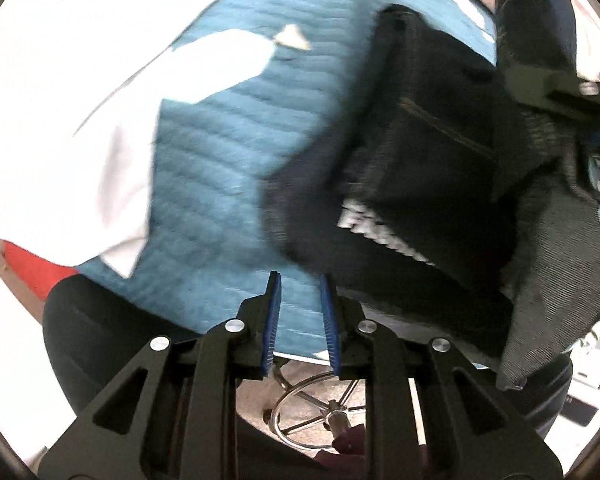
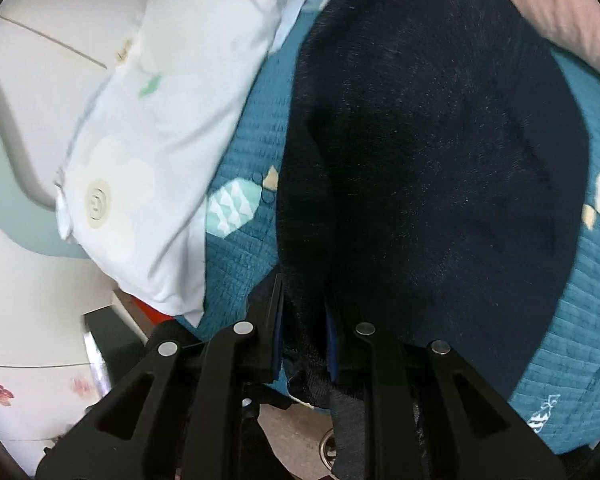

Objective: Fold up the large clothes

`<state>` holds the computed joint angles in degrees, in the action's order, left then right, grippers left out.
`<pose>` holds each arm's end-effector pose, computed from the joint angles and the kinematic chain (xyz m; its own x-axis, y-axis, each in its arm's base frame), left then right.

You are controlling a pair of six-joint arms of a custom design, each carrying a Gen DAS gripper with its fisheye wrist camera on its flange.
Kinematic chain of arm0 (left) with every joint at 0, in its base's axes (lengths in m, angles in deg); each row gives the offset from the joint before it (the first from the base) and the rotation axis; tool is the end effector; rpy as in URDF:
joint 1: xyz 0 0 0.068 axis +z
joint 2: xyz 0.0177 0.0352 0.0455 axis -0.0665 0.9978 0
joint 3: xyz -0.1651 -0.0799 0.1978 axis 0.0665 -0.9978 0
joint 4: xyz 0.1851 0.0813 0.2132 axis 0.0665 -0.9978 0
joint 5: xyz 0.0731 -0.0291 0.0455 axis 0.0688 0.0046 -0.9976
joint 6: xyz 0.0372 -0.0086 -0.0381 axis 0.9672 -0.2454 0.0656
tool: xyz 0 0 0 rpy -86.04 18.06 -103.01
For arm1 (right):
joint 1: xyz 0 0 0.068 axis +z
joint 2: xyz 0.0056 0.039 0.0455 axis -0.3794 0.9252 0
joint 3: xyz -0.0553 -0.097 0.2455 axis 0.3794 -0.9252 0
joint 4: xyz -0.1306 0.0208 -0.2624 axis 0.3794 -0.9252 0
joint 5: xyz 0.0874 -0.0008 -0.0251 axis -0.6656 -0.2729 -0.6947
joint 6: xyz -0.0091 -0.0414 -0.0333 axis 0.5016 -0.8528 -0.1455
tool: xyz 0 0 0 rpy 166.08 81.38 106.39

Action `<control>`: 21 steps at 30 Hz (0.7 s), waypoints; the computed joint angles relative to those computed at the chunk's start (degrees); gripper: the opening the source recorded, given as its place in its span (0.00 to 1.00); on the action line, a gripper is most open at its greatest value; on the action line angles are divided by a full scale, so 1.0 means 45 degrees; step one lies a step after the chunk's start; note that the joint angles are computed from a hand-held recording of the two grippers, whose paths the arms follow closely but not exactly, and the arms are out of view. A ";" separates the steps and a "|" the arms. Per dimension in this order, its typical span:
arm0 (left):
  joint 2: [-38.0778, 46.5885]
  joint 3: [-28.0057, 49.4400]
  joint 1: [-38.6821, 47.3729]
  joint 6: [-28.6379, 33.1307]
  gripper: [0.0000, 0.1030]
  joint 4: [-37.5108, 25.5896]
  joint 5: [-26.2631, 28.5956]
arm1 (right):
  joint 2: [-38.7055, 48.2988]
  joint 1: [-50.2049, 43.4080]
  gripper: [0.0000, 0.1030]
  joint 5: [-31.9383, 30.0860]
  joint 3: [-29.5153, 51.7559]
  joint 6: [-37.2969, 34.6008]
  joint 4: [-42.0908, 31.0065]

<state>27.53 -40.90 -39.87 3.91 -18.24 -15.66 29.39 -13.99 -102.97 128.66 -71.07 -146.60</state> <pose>0.1953 -0.1439 0.1604 -0.8383 -0.5451 -0.0070 -0.5395 0.8314 -0.1331 0.3292 0.0631 0.1952 -0.8624 -0.4933 -0.1133 -0.4935 0.7698 0.4047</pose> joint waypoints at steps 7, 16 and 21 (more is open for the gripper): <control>-0.1225 -0.1177 0.0628 0.0083 0.31 -0.0406 0.0141 | 0.1563 0.1944 0.20 0.1930 -0.0881 0.1682 0.2431; -0.1872 -0.1955 0.0010 -0.0581 0.40 -0.0444 0.0135 | 0.2187 0.1361 0.62 -0.0292 -0.0082 0.1088 0.0704; -0.0995 -0.1490 -0.1620 -0.2167 0.42 0.0085 -0.0195 | 0.0651 0.0148 0.62 -0.1514 0.0194 -0.0676 -0.0872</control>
